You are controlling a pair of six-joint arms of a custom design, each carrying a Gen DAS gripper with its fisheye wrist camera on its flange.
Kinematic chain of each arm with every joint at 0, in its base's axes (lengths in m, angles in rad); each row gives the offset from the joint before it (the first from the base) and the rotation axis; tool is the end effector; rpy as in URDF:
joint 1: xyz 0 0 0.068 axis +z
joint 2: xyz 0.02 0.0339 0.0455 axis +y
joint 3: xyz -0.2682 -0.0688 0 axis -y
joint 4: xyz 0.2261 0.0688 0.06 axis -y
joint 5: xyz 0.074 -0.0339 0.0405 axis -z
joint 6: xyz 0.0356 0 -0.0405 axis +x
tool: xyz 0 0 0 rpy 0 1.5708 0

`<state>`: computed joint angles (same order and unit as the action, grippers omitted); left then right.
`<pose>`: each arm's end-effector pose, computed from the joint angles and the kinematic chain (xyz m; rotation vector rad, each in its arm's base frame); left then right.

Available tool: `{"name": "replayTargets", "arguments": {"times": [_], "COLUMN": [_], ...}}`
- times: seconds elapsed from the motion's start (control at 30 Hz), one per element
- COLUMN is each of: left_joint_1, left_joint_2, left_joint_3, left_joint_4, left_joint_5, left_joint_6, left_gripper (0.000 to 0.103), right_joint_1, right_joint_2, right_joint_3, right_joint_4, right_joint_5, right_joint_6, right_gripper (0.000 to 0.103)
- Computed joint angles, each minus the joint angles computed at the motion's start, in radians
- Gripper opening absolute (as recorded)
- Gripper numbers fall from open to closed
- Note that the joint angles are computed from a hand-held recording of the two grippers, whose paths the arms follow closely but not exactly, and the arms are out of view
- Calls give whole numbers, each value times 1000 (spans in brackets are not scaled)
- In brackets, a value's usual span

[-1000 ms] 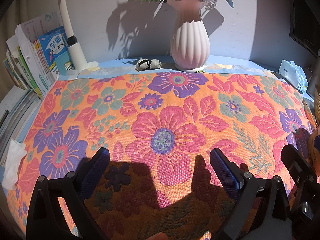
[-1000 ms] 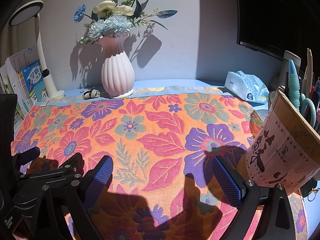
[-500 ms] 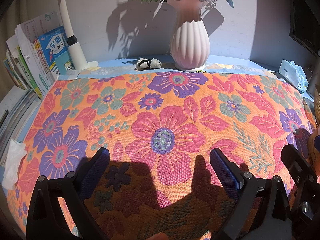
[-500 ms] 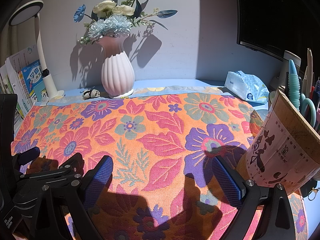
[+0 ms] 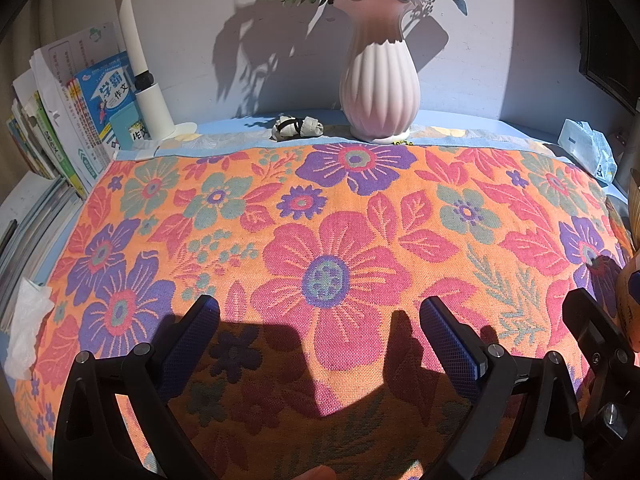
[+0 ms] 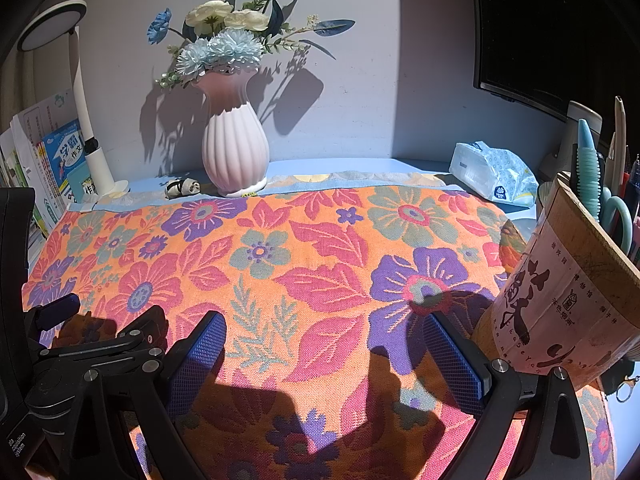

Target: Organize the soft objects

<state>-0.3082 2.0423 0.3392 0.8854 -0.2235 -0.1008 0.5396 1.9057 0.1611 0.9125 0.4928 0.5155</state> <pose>0.2366 -0.0671 0.0411 0.1402 2.3593 0.0698 0.1795 0.0878 0.0558 0.1936 2.2725 -0.0509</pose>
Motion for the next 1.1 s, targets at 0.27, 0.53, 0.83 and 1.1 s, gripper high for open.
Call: {"name": "replayTargets", "arguments": {"times": [0.27,0.53,0.83,1.1], "left_joint_1": [0,1,-2,-14], "left_joint_2": [0,-7,10,6], "left_joint_3": [1,3,-1,-23], "left_joint_4": [-2,-11,12,58], "left_joint_5": [0,0,-8,-43], "left_joint_6": [0,0,0,16], "left_gripper": [100,100,100,100], "right_joint_1": [-4,-9,-11,-15], "right_joint_2": [5,15,14,19], "right_joint_3": [-3,-9,-8,-11], "right_joint_4": [9,27,25,35], "right_joint_5": [-8,-9,-10,-12], "right_joint_6": [-4,-8,-9,-13], "right_gripper": [98,98,98,98]}}
